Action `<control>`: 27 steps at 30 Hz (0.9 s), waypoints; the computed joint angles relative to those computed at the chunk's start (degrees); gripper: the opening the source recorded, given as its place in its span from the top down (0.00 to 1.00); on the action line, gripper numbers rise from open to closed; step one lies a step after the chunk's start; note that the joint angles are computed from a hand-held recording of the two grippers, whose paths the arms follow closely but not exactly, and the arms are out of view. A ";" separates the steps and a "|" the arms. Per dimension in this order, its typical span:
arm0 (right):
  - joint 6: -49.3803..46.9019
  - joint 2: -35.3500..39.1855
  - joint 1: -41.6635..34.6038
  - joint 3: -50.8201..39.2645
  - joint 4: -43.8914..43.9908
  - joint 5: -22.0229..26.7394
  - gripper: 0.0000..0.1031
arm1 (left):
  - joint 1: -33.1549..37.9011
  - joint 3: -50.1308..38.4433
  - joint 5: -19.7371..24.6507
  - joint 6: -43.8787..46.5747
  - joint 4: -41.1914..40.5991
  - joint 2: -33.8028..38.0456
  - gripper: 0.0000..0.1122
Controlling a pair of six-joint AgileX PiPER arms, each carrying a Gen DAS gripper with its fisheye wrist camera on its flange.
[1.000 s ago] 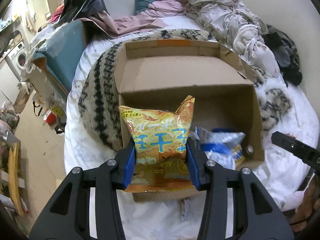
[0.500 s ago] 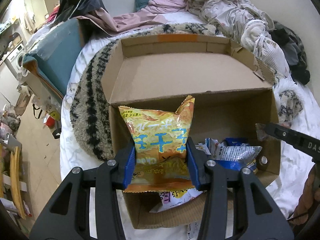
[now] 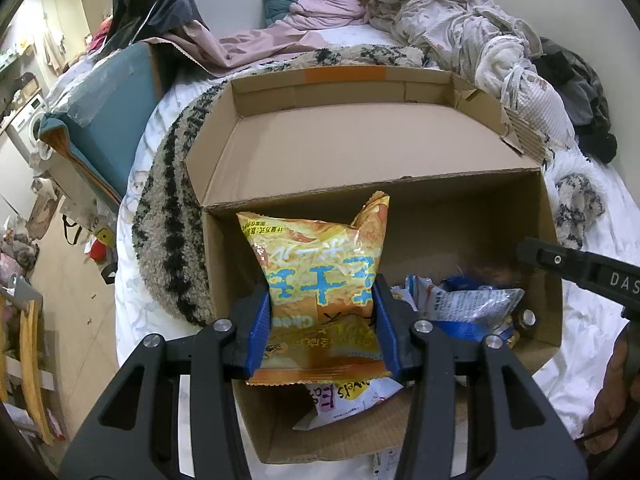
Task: Organize snacks
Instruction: 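Open both tools to drop the chip bag and candy into the box, then grasp the brown-white chocolate bar with the left tool while the right tool grasps the red-white FOOD bar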
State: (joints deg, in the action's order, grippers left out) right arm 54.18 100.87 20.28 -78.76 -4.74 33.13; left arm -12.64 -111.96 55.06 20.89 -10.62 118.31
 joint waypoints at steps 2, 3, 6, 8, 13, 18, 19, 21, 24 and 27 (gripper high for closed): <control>0.23 -0.33 -0.06 0.31 0.12 -0.62 0.80 | 0.17 -0.07 0.43 0.17 -0.60 -0.03 0.62; 0.20 -0.58 -0.16 0.62 0.34 -0.94 0.80 | 0.22 -0.01 0.54 0.21 -0.68 -0.11 0.58; -0.93 -1.09 -0.58 1.15 1.81 -1.29 0.74 | 0.00 1.71 -0.65 0.35 -0.27 -1.29 0.43; -1.38 -1.31 -0.71 1.27 2.31 -1.02 0.56 | 0.26 3.22 -1.60 1.78 -1.66 -2.39 0.36; 1.84 -2.09 0.66 1.31 -1.86 -0.53 0.32 | 0.67 8.74 -6.22 2.53 -2.95 -6.29 0.26; 8.66 -4.73 2.53 3.18 -8.06 -0.12 0.24 | 1.72 12.12 -7.58 3.47 -4.33 -8.97 0.26; 9.73 -5.50 2.86 3.92 -9.09 -0.22 0.23 | 1.96 12.76 -7.70 3.49 -4.48 -9.53 0.26; 10.71 -6.57 3.42 4.60 -9.67 -0.06 0.23 | 2.74 13.62 -6.43 3.78 -5.45 -10.58 0.26; 12.85 -9.01 4.70 6.50 -10.92 0.43 0.23 | 3.64 16.48 -6.36 4.27 -6.09 -13.31 0.26; 16.21 -12.02 6.81 8.46 -13.69 1.77 0.23 | 4.83 20.79 -7.05 5.46 -7.26 -16.76 0.26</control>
State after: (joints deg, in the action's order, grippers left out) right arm 70.39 88.85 27.09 -70.29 -18.43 34.90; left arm -7.80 -91.17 48.01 26.35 -17.88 101.55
